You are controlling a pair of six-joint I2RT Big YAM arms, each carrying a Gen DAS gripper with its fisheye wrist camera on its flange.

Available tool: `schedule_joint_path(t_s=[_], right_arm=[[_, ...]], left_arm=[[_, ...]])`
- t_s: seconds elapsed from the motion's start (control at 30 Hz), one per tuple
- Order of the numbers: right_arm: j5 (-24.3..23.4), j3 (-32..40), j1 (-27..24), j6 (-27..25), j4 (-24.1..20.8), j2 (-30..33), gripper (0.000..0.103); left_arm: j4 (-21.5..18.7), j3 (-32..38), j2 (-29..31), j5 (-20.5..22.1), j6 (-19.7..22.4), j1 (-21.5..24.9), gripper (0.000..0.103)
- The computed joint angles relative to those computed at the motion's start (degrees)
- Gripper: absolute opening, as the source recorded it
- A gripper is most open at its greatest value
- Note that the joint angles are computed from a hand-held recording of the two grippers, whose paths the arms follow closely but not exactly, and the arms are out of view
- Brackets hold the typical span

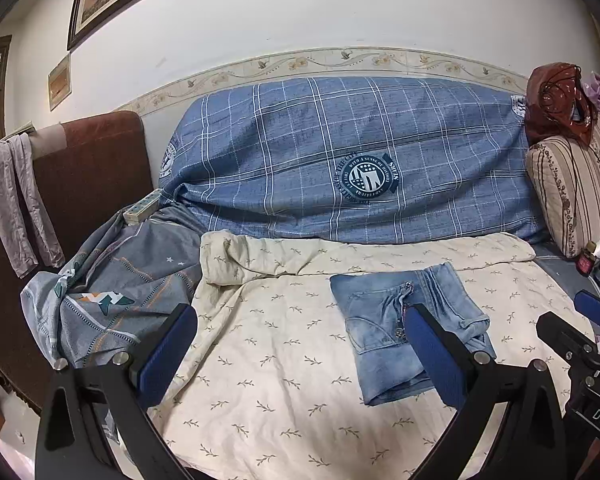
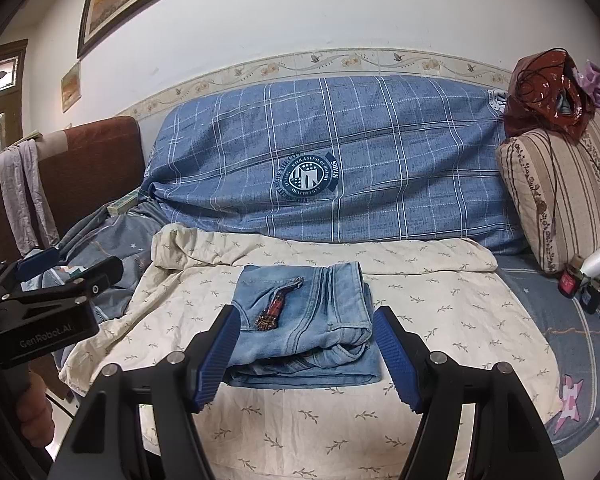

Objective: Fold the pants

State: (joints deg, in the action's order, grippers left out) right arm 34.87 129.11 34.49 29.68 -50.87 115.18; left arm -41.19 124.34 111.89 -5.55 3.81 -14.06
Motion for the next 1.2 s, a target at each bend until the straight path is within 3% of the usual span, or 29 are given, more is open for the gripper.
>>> schedule_joint_path(t_s=[1.2], right_arm=[[0.2, -0.7, 0.1, -0.8, 1.3, -0.8, 0.072]], left_arm=[[-1.6, 0.7, -0.6, 1.2, -0.2, -0.2, 0.103]])
